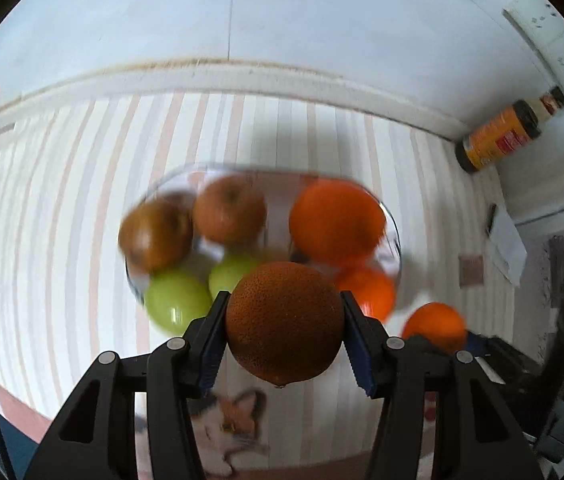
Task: Organize fruits
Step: 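Lower the dark orange onto the plate with the left gripper while the right gripper sets its orange there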
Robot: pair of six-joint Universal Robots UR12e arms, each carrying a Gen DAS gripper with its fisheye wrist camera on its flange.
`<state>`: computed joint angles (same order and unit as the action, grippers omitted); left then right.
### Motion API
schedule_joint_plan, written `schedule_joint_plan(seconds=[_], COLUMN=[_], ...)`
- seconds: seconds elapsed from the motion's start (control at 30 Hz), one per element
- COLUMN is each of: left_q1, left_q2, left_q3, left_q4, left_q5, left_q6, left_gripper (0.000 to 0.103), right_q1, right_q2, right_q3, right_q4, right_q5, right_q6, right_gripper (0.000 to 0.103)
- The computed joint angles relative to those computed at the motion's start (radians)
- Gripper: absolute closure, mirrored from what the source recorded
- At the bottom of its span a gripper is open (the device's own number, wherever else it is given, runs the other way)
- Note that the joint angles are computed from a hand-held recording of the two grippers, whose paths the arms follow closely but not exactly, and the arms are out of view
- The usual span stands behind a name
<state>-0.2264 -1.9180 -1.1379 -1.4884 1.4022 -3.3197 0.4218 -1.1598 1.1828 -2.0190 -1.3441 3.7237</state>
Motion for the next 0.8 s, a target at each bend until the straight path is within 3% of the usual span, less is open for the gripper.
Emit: schedule_joint_plan(seconds=[0.3, 0.43, 0.57, 0.7, 0.77, 0.8], left_q1=[-0.019, -0.024, -0.025, -0.026, -0.026, -0.026], left_q2=[-0.121, -0.133, -0.135, -0.136, -0.129, -0.127], left_q3=[0.155, 0.161, 0.167, 0.170, 0.161, 0.159], left_q4=[-0.138, -0.140, -0.133, -0.130, -0.112, -0.107], left_q5=[0.037, 0.040, 0.049, 0.054, 0.054, 0.057], left_q6=[0.036, 0.012, -0.009, -0.018, -0.025, -0.029], left_gripper=[0.052, 0.051, 0.050, 0.042, 0.038, 0.027], right_q1=[-0.024, -0.027, -0.031, -0.038, -0.042, -0.045], right_q2=[0.110, 0.131, 0.127, 0.127, 0.129, 0.127], right_q3=[-0.165, -0.180, -0.161, -0.156, -0.156, -0.149], right_q4=[0.122, 0.149, 0.118, 0.095, 0.098, 0.092], right_q5=[-0.071, -0.070, -0.048, -0.019, 0.000, 0.015], right_q6=[-0.120, -0.152, -0.155, -0.148, -0.133, -0.125], right_gripper=[0.037, 0.037, 0.036, 0.031, 0.020, 0.018])
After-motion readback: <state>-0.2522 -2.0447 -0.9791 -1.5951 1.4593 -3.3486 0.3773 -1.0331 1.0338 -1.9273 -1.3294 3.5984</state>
